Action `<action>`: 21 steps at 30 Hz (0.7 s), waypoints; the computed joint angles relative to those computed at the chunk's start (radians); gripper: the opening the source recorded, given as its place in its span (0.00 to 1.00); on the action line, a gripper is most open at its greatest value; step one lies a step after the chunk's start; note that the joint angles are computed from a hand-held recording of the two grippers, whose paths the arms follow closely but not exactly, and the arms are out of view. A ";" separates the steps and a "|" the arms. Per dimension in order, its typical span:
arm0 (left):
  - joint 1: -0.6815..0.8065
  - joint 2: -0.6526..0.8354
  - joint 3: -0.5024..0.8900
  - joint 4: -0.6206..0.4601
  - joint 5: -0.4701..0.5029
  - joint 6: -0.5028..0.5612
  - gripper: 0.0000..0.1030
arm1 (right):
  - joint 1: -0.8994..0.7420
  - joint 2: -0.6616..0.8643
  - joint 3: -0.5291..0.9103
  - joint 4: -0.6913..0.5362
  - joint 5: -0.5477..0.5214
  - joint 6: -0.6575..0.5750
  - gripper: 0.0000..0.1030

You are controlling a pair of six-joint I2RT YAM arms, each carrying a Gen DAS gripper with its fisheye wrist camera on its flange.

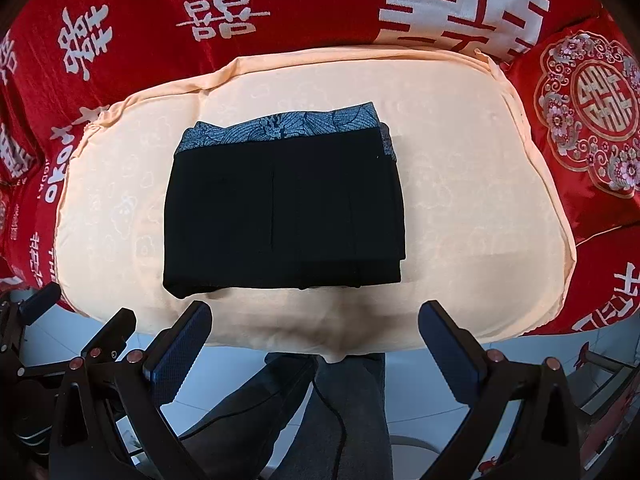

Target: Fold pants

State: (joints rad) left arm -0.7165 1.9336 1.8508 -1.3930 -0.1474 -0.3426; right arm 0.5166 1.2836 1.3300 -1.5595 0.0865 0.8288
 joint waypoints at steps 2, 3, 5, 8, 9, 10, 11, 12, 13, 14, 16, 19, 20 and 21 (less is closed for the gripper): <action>-0.004 0.000 0.002 0.002 -0.007 0.004 0.99 | -0.001 0.002 0.001 -0.002 0.000 0.000 1.00; -0.005 0.003 0.007 0.000 -0.009 0.006 0.99 | -0.001 0.002 0.002 -0.003 0.000 -0.001 1.00; -0.012 0.002 0.009 0.002 -0.020 0.012 0.99 | -0.008 0.002 0.002 -0.005 -0.002 -0.007 1.00; -0.016 0.009 0.019 -0.002 -0.018 0.020 0.99 | -0.021 0.002 0.000 -0.007 -0.004 -0.022 1.00; -0.016 0.012 0.024 -0.004 -0.016 0.023 0.99 | -0.023 0.002 -0.001 -0.006 -0.005 -0.023 1.00; -0.016 0.014 0.025 -0.005 -0.012 0.024 0.99 | -0.025 0.002 -0.002 -0.005 -0.005 -0.026 1.00; -0.017 0.016 0.026 -0.007 -0.010 0.023 0.99 | -0.025 0.002 -0.001 -0.005 -0.005 -0.026 1.00; -0.017 0.018 0.029 -0.008 -0.010 0.023 0.99 | -0.025 0.002 -0.001 -0.005 -0.005 -0.026 1.00; -0.017 0.019 0.031 -0.009 -0.010 0.023 0.99 | -0.024 0.002 -0.001 -0.005 -0.004 -0.025 1.00; -0.017 0.019 0.031 -0.009 -0.009 0.023 0.99 | -0.026 0.002 -0.001 -0.005 -0.004 -0.028 1.00; -0.018 0.020 0.032 -0.009 -0.010 0.023 0.99 | -0.026 0.002 -0.002 -0.005 -0.006 -0.026 1.00; -0.018 0.022 0.036 -0.009 -0.010 0.023 0.99 | -0.029 0.003 -0.003 -0.004 -0.007 -0.030 1.00; -0.017 0.024 0.038 -0.009 -0.007 0.022 0.99 | -0.029 0.002 -0.004 -0.003 -0.007 -0.030 1.00; -0.016 0.025 0.040 -0.010 -0.006 0.024 0.99 | -0.029 0.002 -0.004 -0.003 -0.007 -0.030 1.00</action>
